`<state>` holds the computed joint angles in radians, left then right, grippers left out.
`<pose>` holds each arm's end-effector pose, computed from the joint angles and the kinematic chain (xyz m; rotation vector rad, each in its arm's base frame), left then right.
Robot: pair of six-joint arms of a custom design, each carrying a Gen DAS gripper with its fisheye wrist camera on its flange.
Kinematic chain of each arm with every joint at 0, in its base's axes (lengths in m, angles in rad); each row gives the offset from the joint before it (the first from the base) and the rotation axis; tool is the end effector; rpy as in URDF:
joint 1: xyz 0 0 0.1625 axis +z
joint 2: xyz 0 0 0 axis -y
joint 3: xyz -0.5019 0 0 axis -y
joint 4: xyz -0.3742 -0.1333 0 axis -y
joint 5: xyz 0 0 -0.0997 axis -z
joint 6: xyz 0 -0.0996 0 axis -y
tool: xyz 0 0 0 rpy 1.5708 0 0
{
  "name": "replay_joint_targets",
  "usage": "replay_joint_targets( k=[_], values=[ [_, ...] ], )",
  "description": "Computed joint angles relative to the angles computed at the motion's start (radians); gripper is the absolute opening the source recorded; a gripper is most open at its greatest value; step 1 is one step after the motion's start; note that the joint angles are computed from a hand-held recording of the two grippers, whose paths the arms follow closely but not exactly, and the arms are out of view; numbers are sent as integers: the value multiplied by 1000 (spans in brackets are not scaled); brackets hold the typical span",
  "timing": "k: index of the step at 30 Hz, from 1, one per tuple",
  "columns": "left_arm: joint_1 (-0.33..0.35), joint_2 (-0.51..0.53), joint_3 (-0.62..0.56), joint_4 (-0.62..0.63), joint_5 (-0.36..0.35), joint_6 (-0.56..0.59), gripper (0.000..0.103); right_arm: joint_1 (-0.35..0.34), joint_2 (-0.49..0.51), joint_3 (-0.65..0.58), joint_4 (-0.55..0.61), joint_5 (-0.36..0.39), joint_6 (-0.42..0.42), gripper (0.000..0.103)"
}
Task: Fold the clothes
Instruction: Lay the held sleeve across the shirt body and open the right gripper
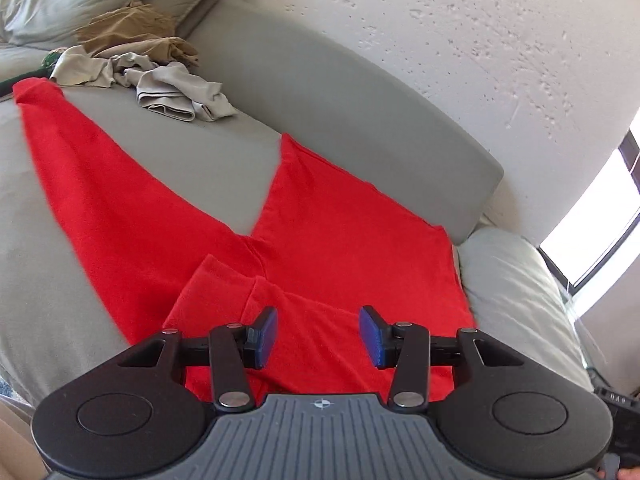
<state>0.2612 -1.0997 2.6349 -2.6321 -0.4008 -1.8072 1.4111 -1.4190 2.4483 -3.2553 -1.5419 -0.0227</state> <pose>-0.2434 -0.2980 0.1557 -0.2064 2.2820 -1.4917 0.0695 -0.4249 0.3198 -0.1871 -2.9390 1.0005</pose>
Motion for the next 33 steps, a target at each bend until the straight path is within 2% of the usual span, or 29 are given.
replay_joint_targets(
  k=[3, 7, 10, 13, 18, 21, 25, 26, 30, 33],
  values=[
    [11, 6, 1, -2, -1, -14, 43, -6, 40, -9, -39, 10, -26, 53],
    [5, -20, 23, 45, 19, -158, 43, -12, 87, -20, -90, 43, -67, 50],
    [-9, -64, 9, 221, 44, -326, 43, -28, 124, -12, -145, 114, -83, 51],
    [-21, -87, 12, 279, 53, -389, 43, -65, 138, 14, -200, 222, -31, 51],
    [-16, -73, 28, 194, 53, -330, 43, -89, 116, 37, -213, 316, -34, 51],
    [-10, -52, 41, 103, 53, -271, 43, -67, 122, -3, -141, 267, -21, 51],
    [-4, -19, 58, -22, 50, -184, 44, -67, 178, -26, -174, 273, -1, 51],
    [-1, -12, 61, -45, 48, -163, 44, -73, 195, -32, -187, 295, 17, 53],
    [-1, -4, 61, -51, 43, -138, 44, -108, 274, -48, -291, 405, 103, 51],
    [-2, 0, 65, -62, 40, -133, 44, -95, 324, -33, -467, 379, 155, 51]
  ],
)
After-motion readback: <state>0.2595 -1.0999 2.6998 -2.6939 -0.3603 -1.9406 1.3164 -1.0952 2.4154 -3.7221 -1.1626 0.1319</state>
